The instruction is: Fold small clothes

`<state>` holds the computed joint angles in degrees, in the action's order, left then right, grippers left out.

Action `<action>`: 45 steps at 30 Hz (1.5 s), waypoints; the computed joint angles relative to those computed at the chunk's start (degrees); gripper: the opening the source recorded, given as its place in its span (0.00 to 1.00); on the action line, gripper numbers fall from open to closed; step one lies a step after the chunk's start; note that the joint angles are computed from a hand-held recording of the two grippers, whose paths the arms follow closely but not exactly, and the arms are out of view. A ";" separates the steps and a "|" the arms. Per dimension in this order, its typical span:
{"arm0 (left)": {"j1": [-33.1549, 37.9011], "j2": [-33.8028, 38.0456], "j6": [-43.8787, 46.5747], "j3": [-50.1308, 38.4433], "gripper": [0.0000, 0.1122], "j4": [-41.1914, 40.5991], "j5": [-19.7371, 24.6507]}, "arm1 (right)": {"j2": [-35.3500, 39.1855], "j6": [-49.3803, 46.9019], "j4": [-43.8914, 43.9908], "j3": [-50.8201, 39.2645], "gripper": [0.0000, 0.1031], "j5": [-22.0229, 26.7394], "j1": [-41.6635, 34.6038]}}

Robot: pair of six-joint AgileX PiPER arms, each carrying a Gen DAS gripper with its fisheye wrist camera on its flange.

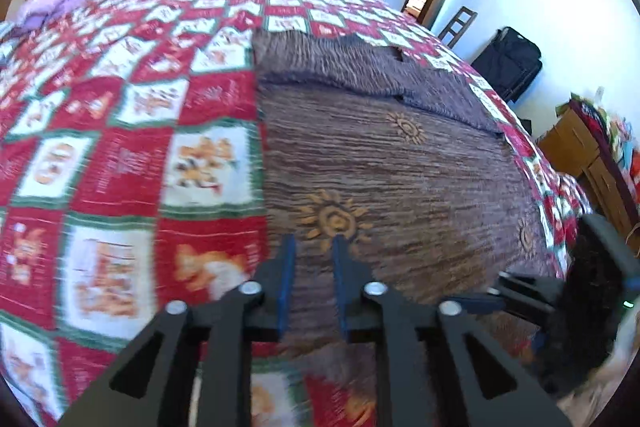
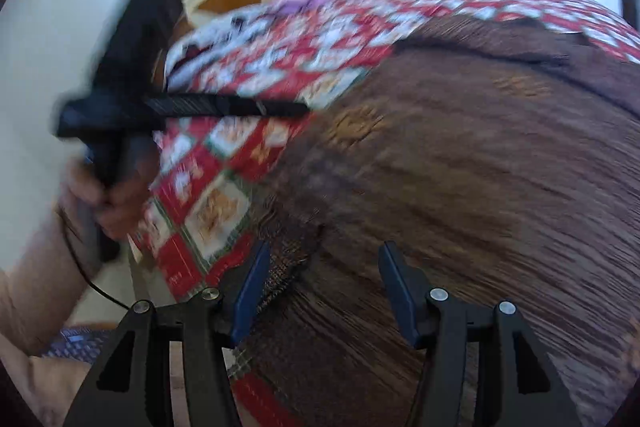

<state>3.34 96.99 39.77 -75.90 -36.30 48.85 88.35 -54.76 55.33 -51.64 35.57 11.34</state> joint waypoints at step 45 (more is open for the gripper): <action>-2.70 15.36 15.90 -12.94 0.06 -11.69 9.95 | -0.31 1.38 10.06 -15.24 0.35 26.01 -45.64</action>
<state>0.64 112.35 55.66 -88.84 -47.99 58.80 88.04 -53.38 65.39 -66.89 61.58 -34.30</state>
